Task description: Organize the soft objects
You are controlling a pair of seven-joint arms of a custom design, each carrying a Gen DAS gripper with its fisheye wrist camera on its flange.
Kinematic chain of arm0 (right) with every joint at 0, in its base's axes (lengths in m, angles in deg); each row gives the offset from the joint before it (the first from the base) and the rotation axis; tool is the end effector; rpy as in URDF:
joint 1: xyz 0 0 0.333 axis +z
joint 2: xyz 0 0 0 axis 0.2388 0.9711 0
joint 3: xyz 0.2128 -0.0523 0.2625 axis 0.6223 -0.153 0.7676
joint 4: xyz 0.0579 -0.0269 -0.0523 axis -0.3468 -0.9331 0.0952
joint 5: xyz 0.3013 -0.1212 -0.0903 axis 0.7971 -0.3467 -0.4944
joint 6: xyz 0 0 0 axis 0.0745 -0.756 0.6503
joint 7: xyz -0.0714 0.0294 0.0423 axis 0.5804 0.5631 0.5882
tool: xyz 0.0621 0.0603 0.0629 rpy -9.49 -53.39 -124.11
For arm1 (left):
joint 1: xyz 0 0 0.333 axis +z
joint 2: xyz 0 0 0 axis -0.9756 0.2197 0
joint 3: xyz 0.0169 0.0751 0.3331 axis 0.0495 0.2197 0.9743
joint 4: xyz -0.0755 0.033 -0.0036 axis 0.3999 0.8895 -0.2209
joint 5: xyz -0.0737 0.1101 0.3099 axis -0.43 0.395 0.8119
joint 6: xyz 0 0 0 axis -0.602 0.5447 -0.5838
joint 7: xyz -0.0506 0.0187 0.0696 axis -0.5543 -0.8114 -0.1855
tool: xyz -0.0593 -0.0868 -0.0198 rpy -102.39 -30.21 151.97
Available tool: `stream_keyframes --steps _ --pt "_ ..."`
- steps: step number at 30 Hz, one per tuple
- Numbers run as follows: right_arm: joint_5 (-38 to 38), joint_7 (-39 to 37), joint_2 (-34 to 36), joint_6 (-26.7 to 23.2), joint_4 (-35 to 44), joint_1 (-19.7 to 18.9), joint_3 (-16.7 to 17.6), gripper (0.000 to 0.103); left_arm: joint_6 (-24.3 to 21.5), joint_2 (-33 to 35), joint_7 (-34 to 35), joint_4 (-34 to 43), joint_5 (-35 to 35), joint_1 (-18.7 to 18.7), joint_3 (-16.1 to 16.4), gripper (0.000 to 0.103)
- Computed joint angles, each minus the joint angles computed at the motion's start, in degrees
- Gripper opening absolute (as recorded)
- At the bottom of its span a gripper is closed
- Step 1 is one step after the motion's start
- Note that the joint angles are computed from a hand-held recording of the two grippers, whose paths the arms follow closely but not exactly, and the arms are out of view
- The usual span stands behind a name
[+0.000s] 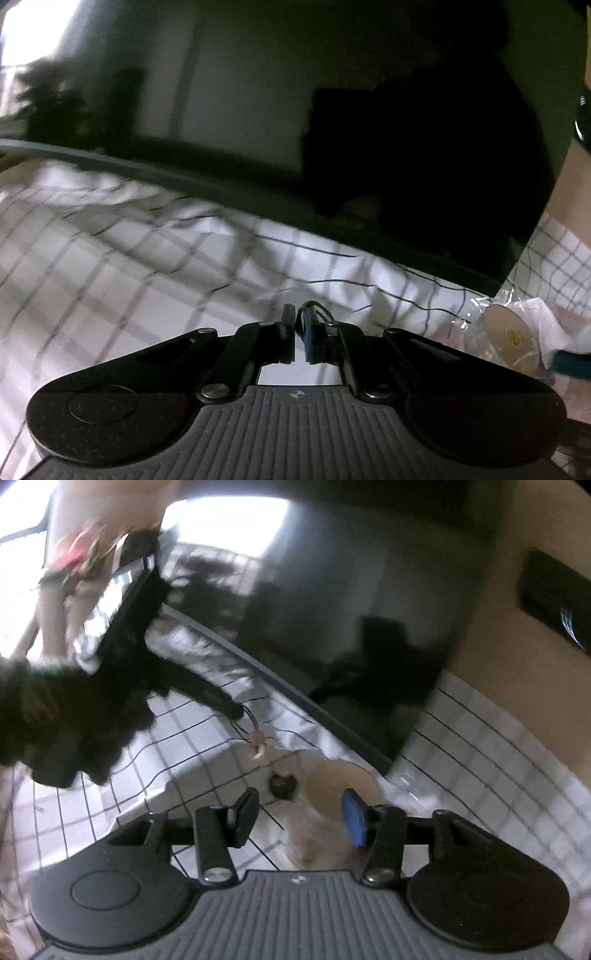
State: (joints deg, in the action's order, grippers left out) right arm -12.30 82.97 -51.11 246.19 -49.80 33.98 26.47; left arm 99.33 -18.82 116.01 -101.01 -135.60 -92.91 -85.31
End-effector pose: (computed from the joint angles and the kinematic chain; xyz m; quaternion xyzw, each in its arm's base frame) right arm 0.3433 0.3243 0.5495 -0.7813 0.4504 -0.3256 0.2842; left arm 0.4617 -0.1098 0.5131 -0.6032 0.6655 -0.4093 0.1603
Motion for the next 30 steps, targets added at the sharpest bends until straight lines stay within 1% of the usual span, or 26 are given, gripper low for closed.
stream_keyframes --steps 2,4,6,8,9,11,12,14,15,17,18,19,20,21,22,23,24,27,28,29,30 --pt "-2.75 -1.99 4.24 -2.93 3.7 0.82 1.39 0.033 -0.43 -2.52 0.6 -2.36 -1.22 0.32 1.0 0.007" --pt "-4.95 -5.35 9.1 -7.01 7.99 2.86 1.52 0.027 -1.16 -4.49 1.41 -4.19 -2.26 0.24 2.46 0.007" --pt "-3.09 -12.28 14.07 -10.52 12.7 4.8 0.76 0.027 -1.62 -6.88 1.79 -6.22 -3.06 -0.05 3.75 0.007" --pt "6.15 -23.16 18.41 -14.04 18.05 5.54 -0.16 0.027 -1.48 -8.7 3.78 -7.49 -5.95 -1.14 5.32 0.007" --pt "10.97 -29.11 20.97 -17.95 22.09 5.81 -0.42 0.027 -1.64 -10.07 4.79 -8.27 -7.4 -1.43 5.93 0.007" --pt "15.98 -37.04 25.21 -25.85 29.14 6.87 -1.19 0.027 -1.63 -12.22 5.98 -9.57 -9.32 -1.53 6.44 0.007" --pt "17.35 -39.54 27.75 -30.44 33.28 7.8 -1.84 0.027 -1.74 -13.12 5.98 -10.24 -9.52 -1.4 6.56 0.007" --pt "17.69 -42.25 31.69 -36.65 38.94 10.05 -3.48 0.027 -2.43 -13.88 6.69 -10.82 -10.03 -1.49 7.12 0.007" --pt "16.51 -43.81 33.62 -39.24 41.19 11.55 -4.44 0.027 -3.48 -14.38 7.08 -11.17 -10.01 -1.35 7.49 0.007" --pt "14.91 -45.91 35.89 -42.06 43.51 14.08 -6.13 0.027 -5.8 -15.05 6.69 -11.78 -9.37 -0.68 7.83 0.007" --pt "14.86 -46.75 36.87 -43.1 44.66 15.1 -6.84 0.027 -6.86 -15.34 6.75 -12.05 -9.63 -0.43 8.11 0.008" --pt "14.55 -46.7 37.25 -43.01 44.86 15.97 -7.64 0.027 -8.11 -15.44 6.25 -12.25 -9.64 0.06 8.29 0.009" --pt "14.35 -46.83 37.63 -43.12 45.23 16.84 -8.4 0.027 -8.96 -15.59 4.15 -12.69 -8.08 1.06 7.8 0.009" --pt "14.03 -46.81 38.31 -43.38 46.0 17.76 -9.3 0.027 -9.41 -15.23 0.12 -12.93 -4.68 2.46 6.87 0.01" --pt "13.89 -47.02 38.84 -43.78 46.66 18.62 -10.14 0.027 -8.71 -14.74 -3.83 -13.21 -1.53 3.48 5.82 0.01" --pt "13.89 -47.35 38.86 -43.85 46.68 19.33 -10.84 0.027 -7.42 -14.32 -6.52 -13.47 0.47 3.72 5.27 0.01" --pt "13.59 -47.6 38.42 -43.29 45.82 19.98 -11.53 0.027 -6.35 -14.03 -8.23 -13.67 1.74 3.63 5.09 0.01" --pt "13.82 -47.97 36.03 -40.13 41.9 21.31 -13.17 0.024 -5.52 -13.4 -8.5 -13.52 2.27 1.34 7.12 0.01" --pt "14.01 -47.56 34.73 -38.49 39.92 21.57 -13.59 0.011 -5.25 -13.27 -8.06 -13.52 2.15 0.4 7.99 0.01" --pt "14.73 -47.54 33.82 -37.47 38.64 21.61 -13.68 0.002 -4.95 -13.08 -7.27 -13.42 1.72 -0.63 8.84 0.01" --pt "15.27 -47.12 32.45 -36.19 36.76 21.68 -13.61 0.002 -4.72 -12.83 -6.49 -13.24 1.31 -1.42 9.47 0.01"
